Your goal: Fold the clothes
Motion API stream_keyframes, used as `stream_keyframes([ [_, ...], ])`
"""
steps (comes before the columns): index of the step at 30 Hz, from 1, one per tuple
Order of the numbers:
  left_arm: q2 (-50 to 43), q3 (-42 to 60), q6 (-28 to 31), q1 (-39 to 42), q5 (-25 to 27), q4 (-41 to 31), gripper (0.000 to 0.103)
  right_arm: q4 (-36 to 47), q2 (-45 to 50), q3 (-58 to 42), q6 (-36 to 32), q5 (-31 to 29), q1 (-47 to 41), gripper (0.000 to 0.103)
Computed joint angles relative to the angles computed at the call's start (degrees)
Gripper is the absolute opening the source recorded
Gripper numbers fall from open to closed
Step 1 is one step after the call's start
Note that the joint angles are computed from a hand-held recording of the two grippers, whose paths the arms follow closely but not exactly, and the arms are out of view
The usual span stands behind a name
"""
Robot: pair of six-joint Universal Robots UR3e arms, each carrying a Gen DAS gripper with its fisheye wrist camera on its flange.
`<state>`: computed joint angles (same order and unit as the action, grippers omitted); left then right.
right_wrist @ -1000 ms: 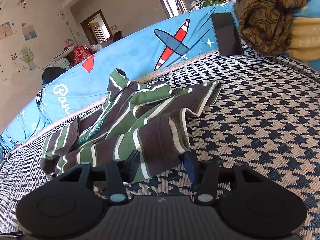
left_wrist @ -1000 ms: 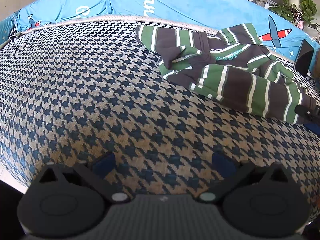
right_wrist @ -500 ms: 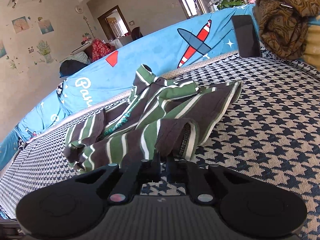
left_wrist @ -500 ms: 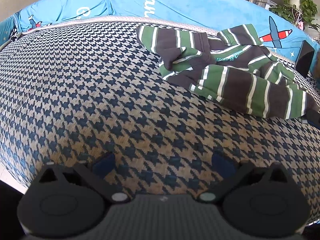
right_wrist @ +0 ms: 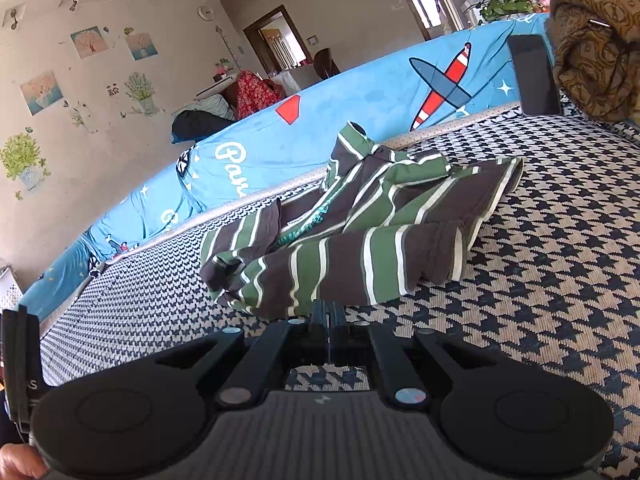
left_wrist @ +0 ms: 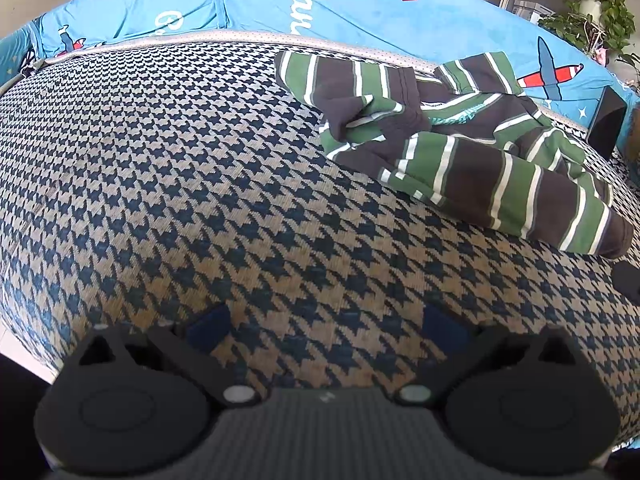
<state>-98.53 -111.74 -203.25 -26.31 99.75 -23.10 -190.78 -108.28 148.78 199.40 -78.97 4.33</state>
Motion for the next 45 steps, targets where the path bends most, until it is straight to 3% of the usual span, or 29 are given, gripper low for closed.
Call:
stream_keyframes([
  [4, 0.38, -0.54, -0.19, 0.32, 0.84, 0.43, 0.103, -4.12, 8.25, -3.6, -3.64, -5.31, 6.78, 0.006],
  [8, 0.58, -1.0, -0.75, 1.31, 1.88, 0.69, 0.103, -6.09, 15.52, -8.14, -6.1, -8.12, 11.44, 0.016],
  [17, 1.7, -2.39, -1.52, 4.63, 2.38, 0.54, 0.103, -3.22, 27.53, -21.25, -13.04, -11.5, 17.06, 0.031],
  [26, 1.45, -1.54, -1.87, 5.65, 1.33, -0.01, 0.103, 6.17, 36.14, -34.9, -27.48, -10.24, 17.61, 0.032],
  [32, 0.44, -0.32, -1.46, 5.68, 1.5, -0.24, 0.103, 7.88, 41.31, -39.97, -34.16, -10.46, 17.59, 0.032],
  [36, 0.18, -0.14, -1.24, 5.88, 1.37, -0.04, 0.103, 6.46, 44.46, -42.14, -36.84, -11.58, 18.16, 0.026],
  [38, 0.14, -0.11, -0.98, 6.38, 0.96, 0.2, 0.103, 5.89, 45.89, -43.37, -37.13, -13.06, 18.89, 0.01],
  [40, 0.34, -0.37, -0.63, 6.97, 0.72, 0.53, 0.103, 6.61, 46.81, -45.0, -36.84, -14.93, 19.72, 0.005],
  [45, 1.7, -1.5, -1.97, 7.81, 3.84, 2.19, 0.103, 11.54, 45.54, -48.51, -27.84, -12.91, 19.44, 0.004],
])
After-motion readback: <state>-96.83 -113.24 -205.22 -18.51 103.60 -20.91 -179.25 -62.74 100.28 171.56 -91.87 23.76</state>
